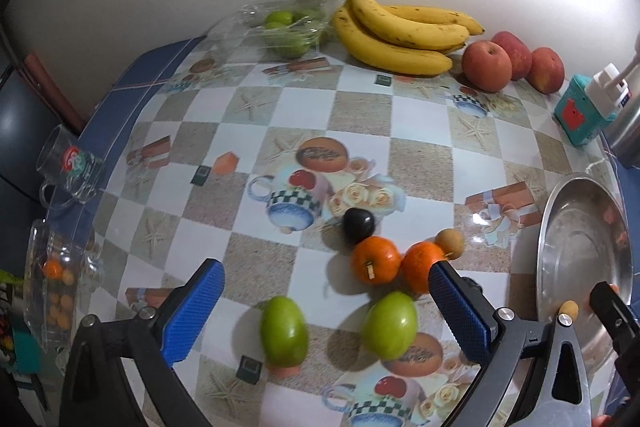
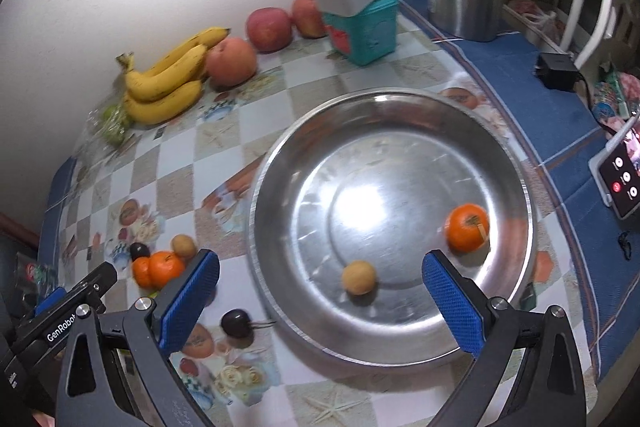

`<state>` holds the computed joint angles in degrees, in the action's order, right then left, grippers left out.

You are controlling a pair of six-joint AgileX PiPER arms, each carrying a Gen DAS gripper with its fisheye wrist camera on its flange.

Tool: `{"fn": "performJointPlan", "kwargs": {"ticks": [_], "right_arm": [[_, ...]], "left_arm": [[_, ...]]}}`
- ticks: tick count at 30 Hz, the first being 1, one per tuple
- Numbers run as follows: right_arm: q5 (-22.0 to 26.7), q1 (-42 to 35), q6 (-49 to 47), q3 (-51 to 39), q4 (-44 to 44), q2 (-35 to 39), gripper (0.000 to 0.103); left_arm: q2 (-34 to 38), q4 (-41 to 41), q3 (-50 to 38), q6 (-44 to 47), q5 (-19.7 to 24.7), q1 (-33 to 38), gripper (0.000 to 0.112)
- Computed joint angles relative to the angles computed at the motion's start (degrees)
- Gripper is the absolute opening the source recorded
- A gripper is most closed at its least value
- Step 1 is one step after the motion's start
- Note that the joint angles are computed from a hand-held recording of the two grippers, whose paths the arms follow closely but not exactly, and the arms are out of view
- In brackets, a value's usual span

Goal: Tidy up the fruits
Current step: 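Move the right gripper to a dark plum while the left gripper moves to a green mango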

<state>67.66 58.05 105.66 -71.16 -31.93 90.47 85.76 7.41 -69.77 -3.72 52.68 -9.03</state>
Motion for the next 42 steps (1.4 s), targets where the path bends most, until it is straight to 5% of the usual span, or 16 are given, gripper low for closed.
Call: {"fn": "performJointPlan", "kwargs": {"ticks": [16,27,42], "right_arm": [[-5.55,0.46,-12.56,-11.49,5.17,9.21,0.101],[-5.87,1.52,-15.27,-16.19,7.34,13.57,0.101],[-9.45,-0.67,-19.28,-14.99,13.73,16.00,0.071]], "left_arm": [[-0.87,-9.63,0.38,7.06,3.42,12.05,0.103],[1.57,-13.10,2.10,9.35,5.43,15.19,0.092],[6.06,-14.42,1.87,8.78,6.98,15.86,0.078]]}}
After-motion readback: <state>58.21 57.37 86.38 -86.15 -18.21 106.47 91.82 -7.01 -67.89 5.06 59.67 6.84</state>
